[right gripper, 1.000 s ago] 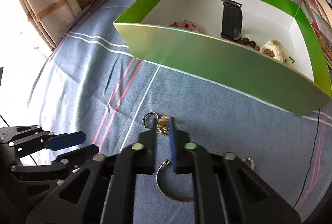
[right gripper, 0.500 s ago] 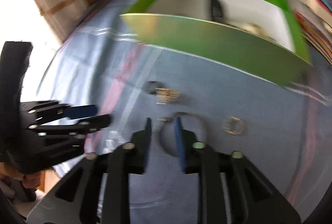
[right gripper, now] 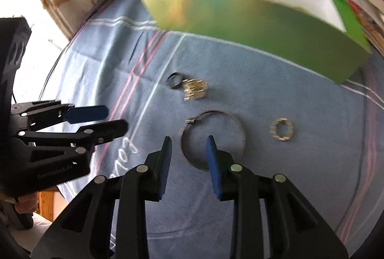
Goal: Organize jewelry
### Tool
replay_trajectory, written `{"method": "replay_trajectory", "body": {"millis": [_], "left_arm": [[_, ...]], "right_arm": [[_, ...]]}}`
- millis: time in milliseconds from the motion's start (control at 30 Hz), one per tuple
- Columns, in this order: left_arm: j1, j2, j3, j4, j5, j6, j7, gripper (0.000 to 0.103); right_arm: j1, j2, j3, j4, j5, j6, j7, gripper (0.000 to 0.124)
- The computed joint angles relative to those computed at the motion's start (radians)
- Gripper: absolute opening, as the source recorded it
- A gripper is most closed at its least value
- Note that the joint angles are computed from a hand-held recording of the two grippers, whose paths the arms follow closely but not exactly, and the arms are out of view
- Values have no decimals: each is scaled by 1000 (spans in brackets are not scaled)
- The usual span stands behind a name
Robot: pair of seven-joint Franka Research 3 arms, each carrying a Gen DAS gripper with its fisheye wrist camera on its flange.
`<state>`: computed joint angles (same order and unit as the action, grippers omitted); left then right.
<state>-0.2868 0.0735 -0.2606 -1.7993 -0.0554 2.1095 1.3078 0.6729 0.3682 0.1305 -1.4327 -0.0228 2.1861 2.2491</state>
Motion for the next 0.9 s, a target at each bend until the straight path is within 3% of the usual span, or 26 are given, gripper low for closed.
{"method": "replay_trajectory", "body": {"millis": [100, 233, 300, 333, 400, 567, 800, 867, 900], "left_arm": [[2, -2, 1, -1, -2, 1, -2, 40], [-3, 20, -5, 26, -18, 14, 10, 40], [-10, 45, -11, 59, -8, 10, 16, 40], [-13, 54, -14, 71, -8, 10, 19, 40], [-19, 79, -20, 102, -13, 13, 27, 40], [-40, 169, -39, 207, -20, -5, 41, 39], [-63, 269, -45, 321, -18, -40, 11, 38], [-68, 294, -44, 351, -8, -48, 2, 31], [-71, 308, -43, 368, -5, -60, -7, 16]], "right_arm": [[4, -58, -22, -71, -44, -1, 87, 30], [-15, -59, -10, -79, -49, -49, 96, 30], [-13, -46, -7, -63, -63, -59, 96, 22], [-12, -42, -6, -56, -66, -68, 95, 11], [-11, -41, -6, -51, -70, -88, 97, 5], [2, -87, -13, -87, -128, -168, 130, 3], [-42, -203, 11, -247, -129, -126, 214, 4], [-52, -217, 18, -264, -128, -120, 222, 4], [-52, -211, 24, -254, -131, -124, 230, 4]]}}
